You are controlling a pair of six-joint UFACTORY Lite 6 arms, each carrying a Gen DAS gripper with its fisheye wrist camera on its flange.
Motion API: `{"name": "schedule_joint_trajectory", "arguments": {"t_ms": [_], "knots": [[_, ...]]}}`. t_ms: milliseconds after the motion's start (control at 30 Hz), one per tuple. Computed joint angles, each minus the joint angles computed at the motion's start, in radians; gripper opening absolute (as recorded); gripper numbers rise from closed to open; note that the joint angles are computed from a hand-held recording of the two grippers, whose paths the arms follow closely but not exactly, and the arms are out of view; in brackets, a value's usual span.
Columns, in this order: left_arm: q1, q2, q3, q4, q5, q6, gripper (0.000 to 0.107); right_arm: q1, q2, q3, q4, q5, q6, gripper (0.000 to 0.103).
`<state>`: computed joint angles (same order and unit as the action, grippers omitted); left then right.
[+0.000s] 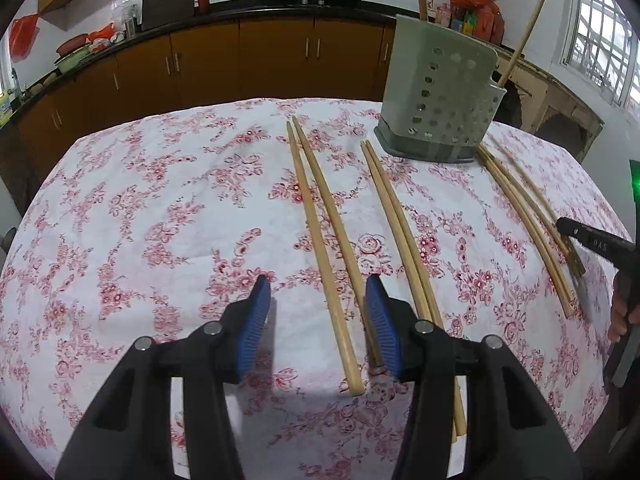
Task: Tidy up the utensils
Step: 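Grasp another chopstick with the left tool while the right tool grasps one too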
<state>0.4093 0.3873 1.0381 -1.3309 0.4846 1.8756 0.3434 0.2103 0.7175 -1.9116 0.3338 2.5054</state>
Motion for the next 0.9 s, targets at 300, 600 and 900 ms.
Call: {"name": "schedule_joint_trajectory", "arguments": {"t_ms": [300,600,900], "knots": [[-0.071,0.033,0.009,-0.028,-0.103,0.006,0.016,-0.035,-0.027,-0.027,-0.041,-0.015,0.026,0.007],[-0.038,0.128,0.144,0.014,-0.145,-0.103,0.008,-0.059,-0.024,-0.029,-0.1,-0.016,0.064,0.007],[0.012,0.161,0.186,0.05,-0.057,-0.102,0.019,-0.066,-0.027,-0.038,-0.147,-0.013,0.111,0.008]]}}
